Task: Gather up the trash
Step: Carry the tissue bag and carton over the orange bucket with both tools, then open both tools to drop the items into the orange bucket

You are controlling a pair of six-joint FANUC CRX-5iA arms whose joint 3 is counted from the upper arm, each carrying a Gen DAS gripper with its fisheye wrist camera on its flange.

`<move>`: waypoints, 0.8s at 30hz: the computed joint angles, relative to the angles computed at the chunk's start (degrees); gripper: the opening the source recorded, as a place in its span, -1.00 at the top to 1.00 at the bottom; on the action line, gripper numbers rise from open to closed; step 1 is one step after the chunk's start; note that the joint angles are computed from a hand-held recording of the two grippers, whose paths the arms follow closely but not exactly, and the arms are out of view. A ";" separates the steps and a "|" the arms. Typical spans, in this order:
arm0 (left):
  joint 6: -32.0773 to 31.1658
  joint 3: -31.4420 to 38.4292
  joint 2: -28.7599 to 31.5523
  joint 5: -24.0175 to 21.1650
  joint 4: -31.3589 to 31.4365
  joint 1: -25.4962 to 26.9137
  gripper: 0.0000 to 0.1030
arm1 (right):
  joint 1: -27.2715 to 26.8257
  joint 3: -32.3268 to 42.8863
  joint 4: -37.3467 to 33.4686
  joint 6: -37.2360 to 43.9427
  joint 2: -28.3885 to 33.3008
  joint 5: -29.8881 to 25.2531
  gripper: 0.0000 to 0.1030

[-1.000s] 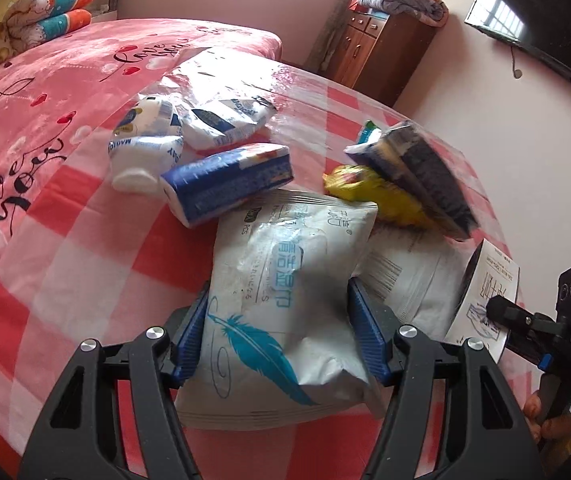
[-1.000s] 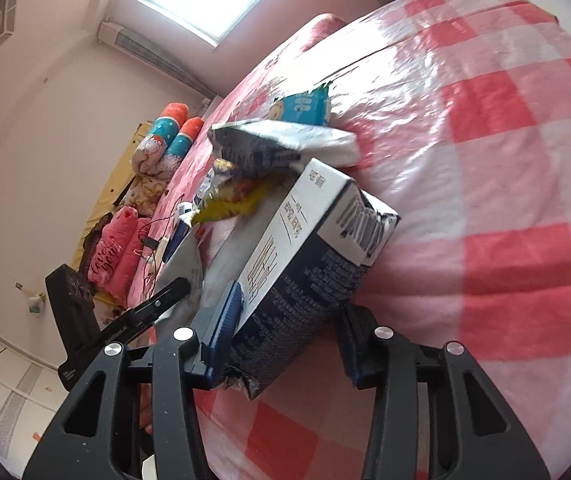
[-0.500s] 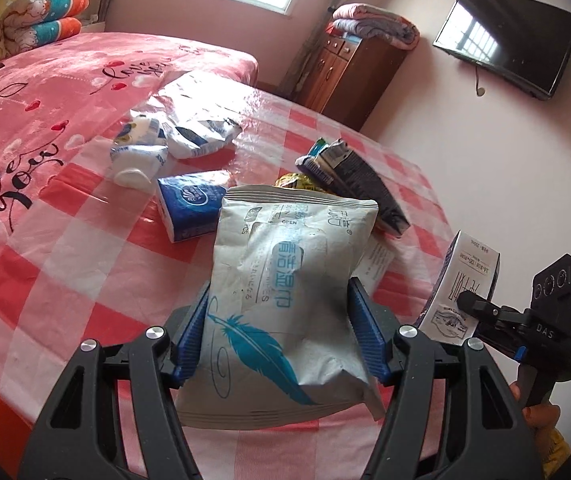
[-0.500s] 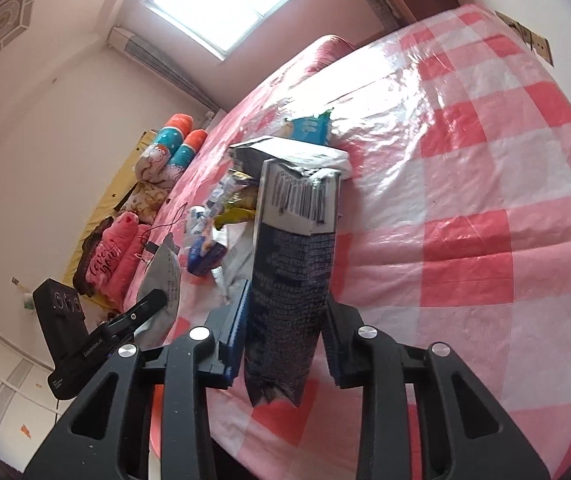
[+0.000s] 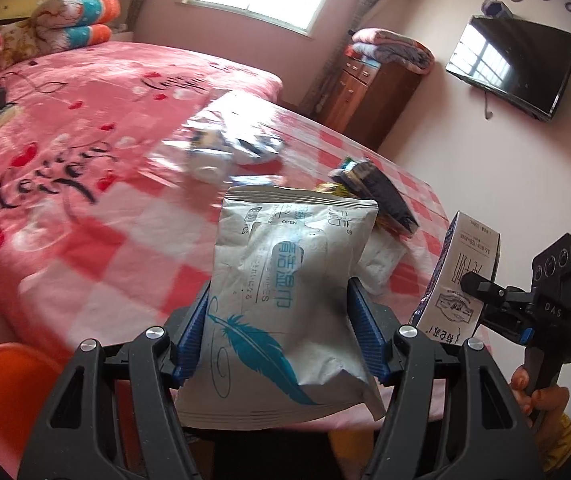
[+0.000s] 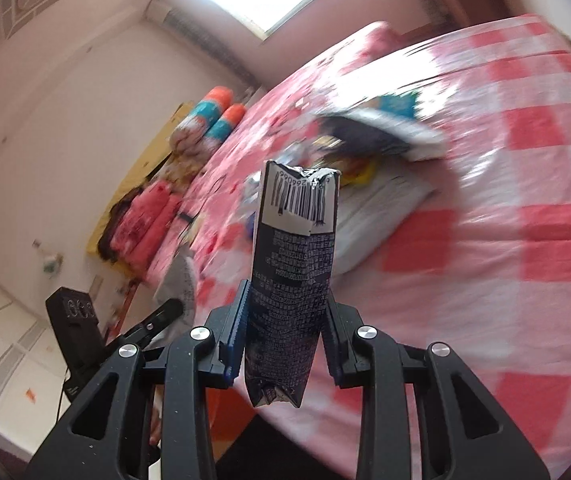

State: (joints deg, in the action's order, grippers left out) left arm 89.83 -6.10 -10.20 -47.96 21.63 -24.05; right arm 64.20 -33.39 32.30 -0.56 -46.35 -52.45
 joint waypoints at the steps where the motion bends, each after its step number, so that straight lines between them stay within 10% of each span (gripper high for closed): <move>1: 0.45 -0.89 -1.40 -0.35 -0.55 0.96 -0.28 | -0.57 0.85 -1.90 1.88 0.91 1.15 0.34; 13: 6.56 -10.65 -15.93 -10.10 -9.84 15.35 -0.28 | -8.86 22.25 -43.84 42.42 23.67 7.65 0.34; 24: 5.07 -19.14 -21.56 -13.11 -10.95 24.97 -0.34 | -8.70 36.40 -54.81 55.64 39.25 -0.13 0.29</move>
